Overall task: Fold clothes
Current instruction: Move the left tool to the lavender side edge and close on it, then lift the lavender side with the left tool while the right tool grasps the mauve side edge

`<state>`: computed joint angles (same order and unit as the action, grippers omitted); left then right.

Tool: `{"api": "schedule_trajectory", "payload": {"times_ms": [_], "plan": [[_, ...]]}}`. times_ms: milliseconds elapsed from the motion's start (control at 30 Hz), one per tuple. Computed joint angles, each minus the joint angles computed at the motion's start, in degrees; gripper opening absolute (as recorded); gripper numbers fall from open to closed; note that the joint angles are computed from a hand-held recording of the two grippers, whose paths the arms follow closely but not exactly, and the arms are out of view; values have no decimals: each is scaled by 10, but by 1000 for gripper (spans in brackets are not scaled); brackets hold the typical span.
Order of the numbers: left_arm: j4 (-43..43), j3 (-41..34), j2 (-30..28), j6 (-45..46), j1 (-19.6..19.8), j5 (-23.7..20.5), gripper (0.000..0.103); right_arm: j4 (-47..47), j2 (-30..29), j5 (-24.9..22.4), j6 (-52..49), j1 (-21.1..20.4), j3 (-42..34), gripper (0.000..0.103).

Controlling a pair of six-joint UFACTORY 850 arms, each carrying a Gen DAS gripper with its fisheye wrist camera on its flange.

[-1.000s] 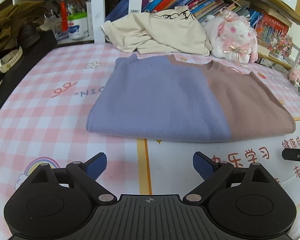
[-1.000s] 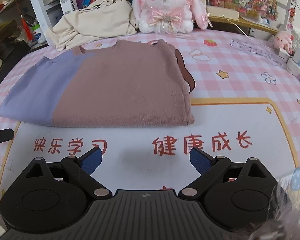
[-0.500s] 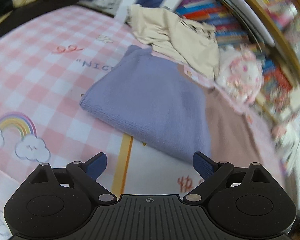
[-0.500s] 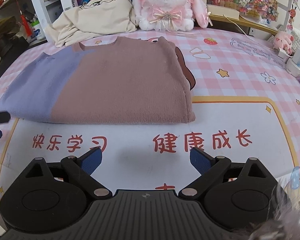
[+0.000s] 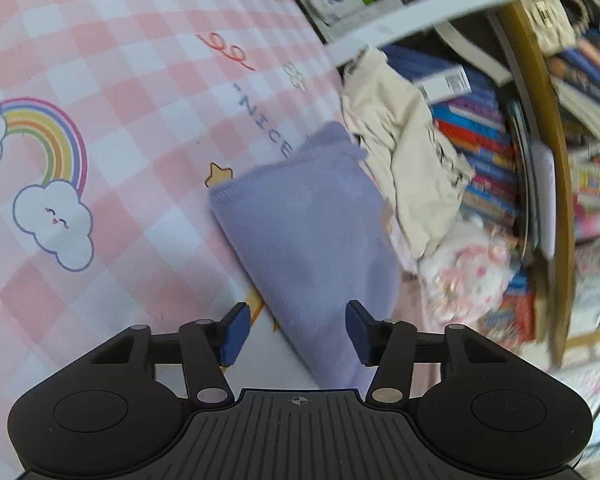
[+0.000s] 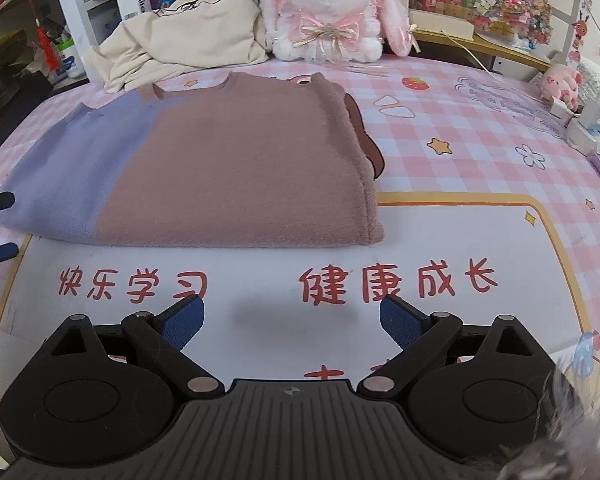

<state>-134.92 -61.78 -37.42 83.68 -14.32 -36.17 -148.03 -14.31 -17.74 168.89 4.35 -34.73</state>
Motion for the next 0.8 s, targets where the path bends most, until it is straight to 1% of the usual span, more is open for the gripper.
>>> {"api": "schedule_trajectory", "payload": {"times_ms": [267,300,367,400,433,533,567,600,633,700,733,800], "plan": [[-52,-13,-24,-44,5,-27,45,29,1,1,-25,2,0,95],[-58,-14,-26,-46,5,-29,43,33,1,1,-29,3,0,95],[-74,-14,-27,-32,2,-27,31,41,1,1,-36,5,0,95],[-84,-13,-26,-21,0,-25,21,44,1,0,-39,5,0,95],[-103,-11,-22,10,-4,-24,17,48,1,0,-42,6,0,95],[-150,-1,-6,138,-17,-38,16,62,1,0,-51,6,0,95],[-153,-2,-3,168,-19,-38,17,66,1,0,-53,7,0,95],[-152,-7,-5,173,-20,-30,17,69,0,1,-54,6,0,95],[-140,-13,-8,159,-19,-20,19,71,0,1,-56,7,0,95],[-110,-25,-21,80,-11,-7,21,73,1,0,-59,7,-1,95],[-93,-29,-27,44,-7,-7,22,74,1,-1,-60,8,0,95],[-79,-35,-37,9,-2,-12,25,74,1,-2,-60,8,0,95]]}}
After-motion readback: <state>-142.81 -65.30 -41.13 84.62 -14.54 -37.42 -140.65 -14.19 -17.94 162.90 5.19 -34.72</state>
